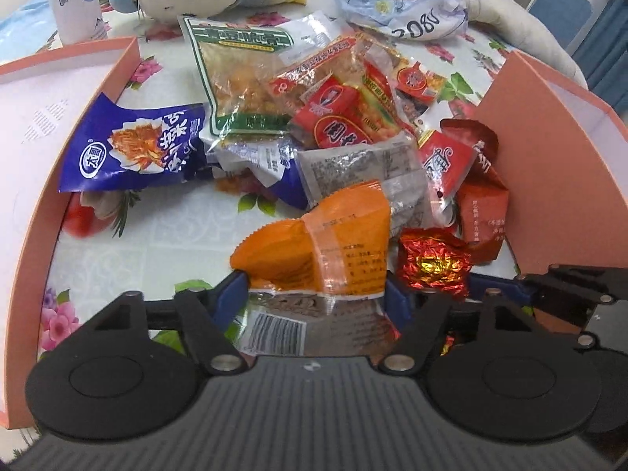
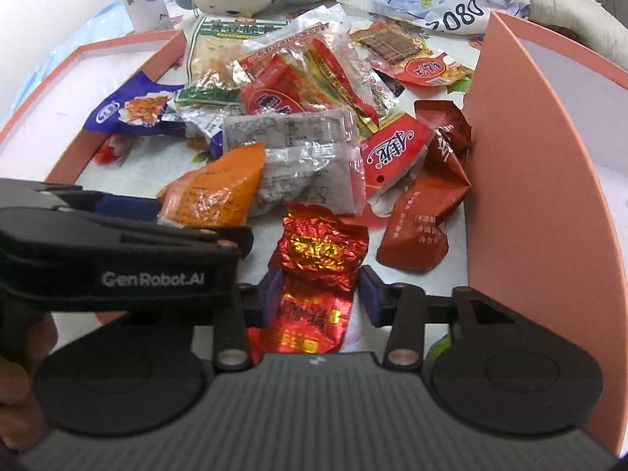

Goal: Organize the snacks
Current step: 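Grasp the orange snack bag with the left tool while the right grasps red candy, then carry both snacks over the pink box and open both tools to drop them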

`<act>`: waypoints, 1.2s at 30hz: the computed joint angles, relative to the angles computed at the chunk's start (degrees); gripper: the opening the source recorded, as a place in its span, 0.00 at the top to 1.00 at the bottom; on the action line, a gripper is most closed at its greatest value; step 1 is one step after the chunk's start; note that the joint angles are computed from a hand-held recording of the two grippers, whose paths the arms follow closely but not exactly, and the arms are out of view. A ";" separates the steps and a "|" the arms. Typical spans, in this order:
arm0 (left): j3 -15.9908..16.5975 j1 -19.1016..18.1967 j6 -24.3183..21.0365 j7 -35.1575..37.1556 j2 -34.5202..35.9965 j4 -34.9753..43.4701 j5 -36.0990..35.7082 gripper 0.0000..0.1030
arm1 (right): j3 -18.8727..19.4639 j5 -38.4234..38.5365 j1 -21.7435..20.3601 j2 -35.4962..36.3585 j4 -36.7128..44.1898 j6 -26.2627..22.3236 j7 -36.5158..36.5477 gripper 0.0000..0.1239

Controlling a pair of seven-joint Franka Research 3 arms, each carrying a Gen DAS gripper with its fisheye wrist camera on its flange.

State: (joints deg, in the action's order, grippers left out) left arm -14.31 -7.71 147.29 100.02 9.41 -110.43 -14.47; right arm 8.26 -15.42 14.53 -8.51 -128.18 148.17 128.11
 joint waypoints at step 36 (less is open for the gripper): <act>10.33 -10.67 0.69 0.14 -34.02 -17.16 -8.85 0.30 | 12.94 -2.72 -6.09 -31.76 -9.61 -7.65 8.80 0.86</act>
